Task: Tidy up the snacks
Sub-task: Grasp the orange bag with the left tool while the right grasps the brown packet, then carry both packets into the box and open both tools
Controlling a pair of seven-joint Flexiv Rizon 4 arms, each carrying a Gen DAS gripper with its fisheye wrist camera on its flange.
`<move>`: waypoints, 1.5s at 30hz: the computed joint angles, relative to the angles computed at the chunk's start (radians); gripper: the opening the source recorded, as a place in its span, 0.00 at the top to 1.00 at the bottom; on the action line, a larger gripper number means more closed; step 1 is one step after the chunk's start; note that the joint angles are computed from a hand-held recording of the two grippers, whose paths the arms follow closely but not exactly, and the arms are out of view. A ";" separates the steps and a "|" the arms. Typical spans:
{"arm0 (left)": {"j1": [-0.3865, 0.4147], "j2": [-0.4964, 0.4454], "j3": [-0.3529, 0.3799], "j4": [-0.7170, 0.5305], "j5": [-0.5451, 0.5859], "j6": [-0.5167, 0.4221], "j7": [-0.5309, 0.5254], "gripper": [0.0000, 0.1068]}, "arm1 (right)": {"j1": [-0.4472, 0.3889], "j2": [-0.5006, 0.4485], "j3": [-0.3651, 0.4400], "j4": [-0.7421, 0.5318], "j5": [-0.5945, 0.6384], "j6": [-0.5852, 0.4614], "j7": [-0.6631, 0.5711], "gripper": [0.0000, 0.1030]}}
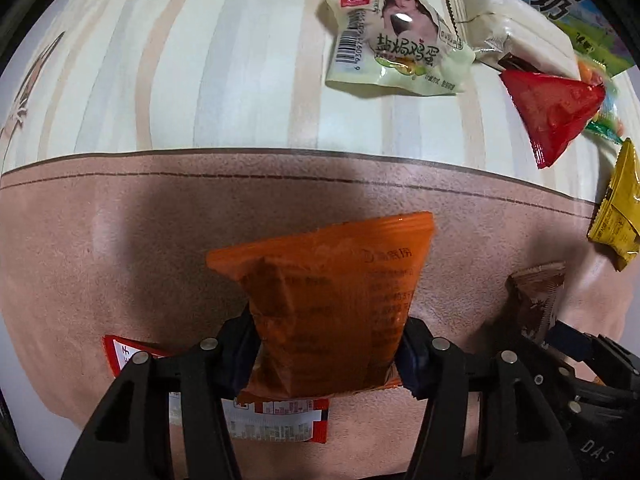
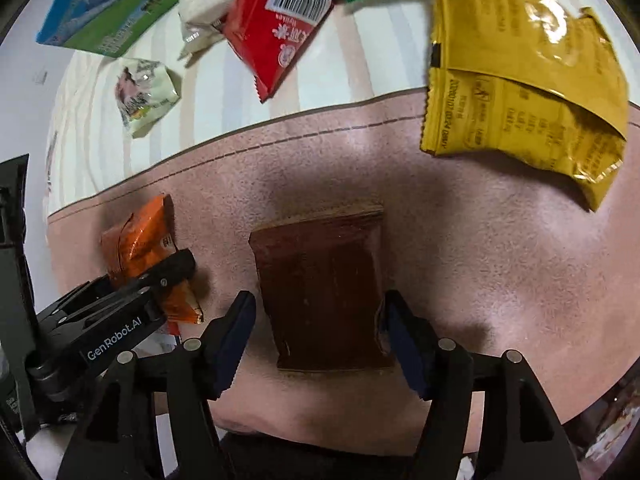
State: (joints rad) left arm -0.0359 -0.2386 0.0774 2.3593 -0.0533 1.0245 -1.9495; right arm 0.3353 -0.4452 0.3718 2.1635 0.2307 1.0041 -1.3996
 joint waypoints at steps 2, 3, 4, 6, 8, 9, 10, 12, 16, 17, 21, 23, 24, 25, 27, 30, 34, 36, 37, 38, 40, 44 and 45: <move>-0.010 -0.013 -0.007 -0.021 0.000 -0.009 -0.022 0.51 | 0.024 0.001 -0.015 0.017 -0.024 0.026 0.026 0.37; -0.015 -0.008 -0.006 -0.021 0.003 -0.014 -0.031 0.52 | 0.027 0.006 -0.020 0.026 -0.037 0.034 0.030 0.41; -0.022 0.004 0.005 -0.042 -0.011 -0.049 -0.020 0.52 | 0.023 0.011 -0.016 0.034 -0.038 0.043 0.026 0.41; -0.009 0.000 -0.016 -0.074 -0.008 -0.090 -0.008 0.54 | 0.005 0.027 -0.002 0.038 -0.024 0.039 0.013 0.41; -0.013 0.024 -0.024 -0.068 -0.023 -0.104 0.001 0.55 | -0.027 0.041 0.024 0.021 0.027 0.016 -0.015 0.41; -0.012 0.034 -0.033 -0.063 -0.050 -0.107 0.011 0.55 | -0.037 0.048 0.029 0.013 0.048 0.008 -0.029 0.41; -0.011 0.053 -0.036 -0.053 -0.072 -0.111 0.020 0.55 | -0.046 0.061 0.034 0.009 0.069 0.004 -0.043 0.41; -0.013 0.077 -0.043 -0.060 -0.099 -0.115 0.025 0.55 | -0.069 0.097 0.044 -0.006 0.123 -0.013 -0.084 0.41; -0.008 0.137 -0.044 -0.099 -0.136 -0.122 0.044 0.55 | -0.101 0.194 0.029 -0.067 0.229 -0.081 -0.177 0.41; -0.006 0.150 -0.043 -0.120 -0.141 -0.122 0.046 0.55 | -0.100 0.207 0.017 -0.090 0.243 -0.098 -0.193 0.41; 0.013 0.168 -0.043 -0.232 -0.165 -0.121 0.088 0.55 | -0.097 0.236 -0.045 -0.230 0.283 -0.167 -0.266 0.41; 0.040 0.156 -0.039 -0.261 -0.256 -0.064 0.196 0.55 | -0.071 0.219 -0.069 -0.310 0.265 -0.173 -0.251 0.41; 0.054 0.135 -0.040 -0.311 -0.279 -0.080 0.221 0.55 | -0.056 0.198 -0.084 -0.351 0.236 -0.169 -0.240 0.41; 0.070 0.124 -0.033 -0.341 -0.287 -0.095 0.242 0.55 | -0.038 0.170 -0.098 -0.393 0.199 -0.155 -0.220 0.41; 0.101 0.077 -0.015 -0.440 -0.236 -0.130 0.252 0.55 | -0.013 0.110 -0.113 -0.474 0.139 -0.155 -0.178 0.41; 0.139 -0.001 0.013 -0.581 -0.140 -0.199 0.248 0.55 | 0.010 0.018 -0.127 -0.580 0.057 -0.172 -0.114 0.41; 0.164 -0.171 0.028 -0.819 -0.053 -0.337 0.218 0.55 | 0.010 -0.113 -0.131 -0.728 -0.002 -0.262 -0.038 0.41; 0.172 -0.246 0.036 -0.913 -0.023 -0.399 0.215 0.55 | 0.010 -0.170 -0.132 -0.790 -0.024 -0.304 -0.012 0.41; 0.176 -0.281 0.037 -0.956 -0.015 -0.429 0.218 0.55 | 0.013 -0.196 -0.135 -0.817 -0.038 -0.326 0.001 0.41; 0.182 -0.302 0.034 -0.978 -0.016 -0.447 0.225 0.55 | 0.014 -0.217 -0.136 -0.837 -0.048 -0.343 0.010 0.41; 0.188 -0.371 0.031 -1.060 -0.012 -0.500 0.228 0.55 | 0.011 -0.243 -0.137 -0.856 -0.061 -0.364 0.022 0.41; 0.193 -0.461 0.031 -1.176 0.005 -0.568 0.244 0.53 | 0.013 -0.287 -0.134 -0.887 -0.082 -0.385 0.027 0.41; 0.193 -0.485 0.032 -1.211 0.009 -0.599 0.247 0.53 | 0.011 -0.300 -0.130 -0.903 -0.083 -0.406 0.025 0.41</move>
